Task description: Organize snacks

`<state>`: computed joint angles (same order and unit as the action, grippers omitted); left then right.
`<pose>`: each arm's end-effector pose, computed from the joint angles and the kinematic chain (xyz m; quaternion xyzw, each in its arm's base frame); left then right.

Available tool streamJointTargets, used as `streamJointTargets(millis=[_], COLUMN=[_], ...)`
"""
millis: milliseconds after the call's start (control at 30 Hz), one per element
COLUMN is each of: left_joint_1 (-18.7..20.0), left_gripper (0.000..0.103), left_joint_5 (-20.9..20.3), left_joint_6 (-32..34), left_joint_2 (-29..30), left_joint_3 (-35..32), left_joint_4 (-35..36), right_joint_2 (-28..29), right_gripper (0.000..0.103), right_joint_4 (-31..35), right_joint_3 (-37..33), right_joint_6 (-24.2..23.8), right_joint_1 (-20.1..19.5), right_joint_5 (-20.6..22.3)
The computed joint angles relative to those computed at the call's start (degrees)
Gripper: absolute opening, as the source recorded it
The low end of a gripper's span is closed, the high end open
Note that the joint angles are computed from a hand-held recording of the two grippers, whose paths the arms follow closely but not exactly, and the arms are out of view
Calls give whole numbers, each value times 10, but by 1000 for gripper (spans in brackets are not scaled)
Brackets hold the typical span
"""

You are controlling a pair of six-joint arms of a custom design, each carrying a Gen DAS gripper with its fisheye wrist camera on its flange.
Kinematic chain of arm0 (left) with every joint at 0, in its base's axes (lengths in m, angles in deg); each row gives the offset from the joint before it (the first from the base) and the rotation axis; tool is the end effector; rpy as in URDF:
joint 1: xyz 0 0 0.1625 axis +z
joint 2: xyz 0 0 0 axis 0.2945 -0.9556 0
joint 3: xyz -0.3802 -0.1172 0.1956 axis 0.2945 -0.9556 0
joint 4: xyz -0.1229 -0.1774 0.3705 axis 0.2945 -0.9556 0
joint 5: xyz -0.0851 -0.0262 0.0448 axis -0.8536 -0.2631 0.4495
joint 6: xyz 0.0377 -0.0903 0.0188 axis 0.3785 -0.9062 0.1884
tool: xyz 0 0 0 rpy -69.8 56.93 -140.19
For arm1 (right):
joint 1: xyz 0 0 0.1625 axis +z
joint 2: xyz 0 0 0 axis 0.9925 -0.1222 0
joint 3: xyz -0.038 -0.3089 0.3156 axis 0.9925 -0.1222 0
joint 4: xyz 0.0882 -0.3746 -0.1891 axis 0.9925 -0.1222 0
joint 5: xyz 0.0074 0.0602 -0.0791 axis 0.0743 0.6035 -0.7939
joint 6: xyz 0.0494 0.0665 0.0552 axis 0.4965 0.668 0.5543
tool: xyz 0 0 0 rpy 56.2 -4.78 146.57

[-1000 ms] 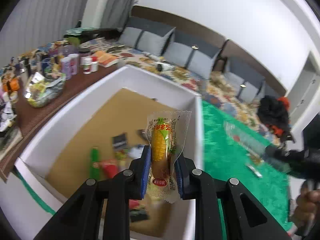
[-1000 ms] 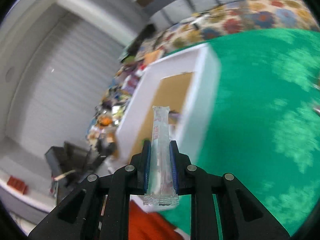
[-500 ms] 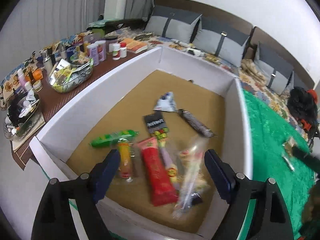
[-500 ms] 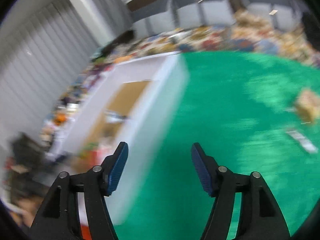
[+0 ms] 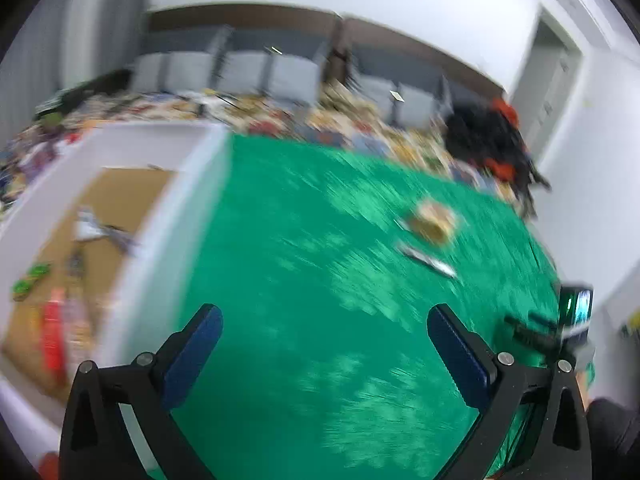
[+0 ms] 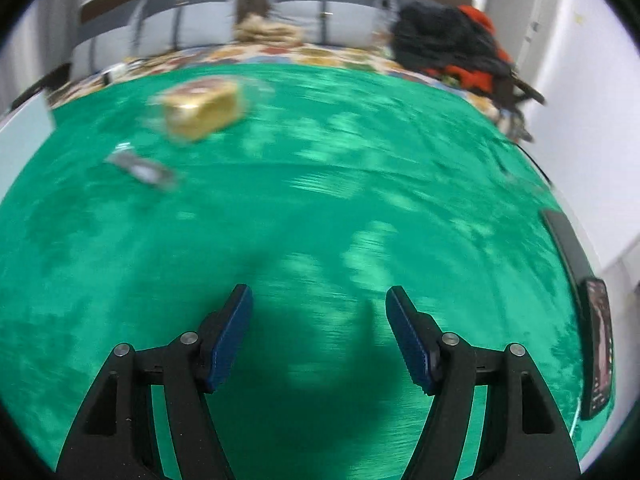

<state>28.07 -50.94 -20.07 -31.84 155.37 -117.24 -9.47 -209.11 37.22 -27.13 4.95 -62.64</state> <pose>-0.2485 -0.5497 0.1688 0.0828 0.8869 -0.3729 0.2600 0.0495 -0.6105 0.2241 0.1244 -0.8459 0.2987 0.4241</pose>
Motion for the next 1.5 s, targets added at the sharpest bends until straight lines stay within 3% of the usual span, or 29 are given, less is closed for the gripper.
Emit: streamJointTargets(millis=[167, 267, 467, 567, 633, 1500], left_joint_1=[35, 51, 72, 80, 78, 80], left_gripper=[101, 101, 101, 102, 103, 103], left_joint_5=[-43, -16, 27, 30, 44, 44], left_joint_6=[-14, -8, 14, 15, 41, 44], left_joint_2=[105, 158, 207, 214, 220, 221], left_joint_3=[-83, -133, -186, -182, -170, -170], left_joint_4=[55, 85, 101, 89, 44, 40], right_joint_2=[-31, -31, -32, -32, -32, -33], right_gripper=[76, 78, 85, 85, 85, 86], right_joint_4=[17, 25, 30, 31, 31, 31], right_joint_3=[12, 8, 11, 11, 11, 12], right_joint_6=[53, 76, 69, 69, 69, 71], right_joint_1=[-32, -36, -36, -36, -36, -36], right_joint_5=[34, 41, 41, 42, 42, 42])
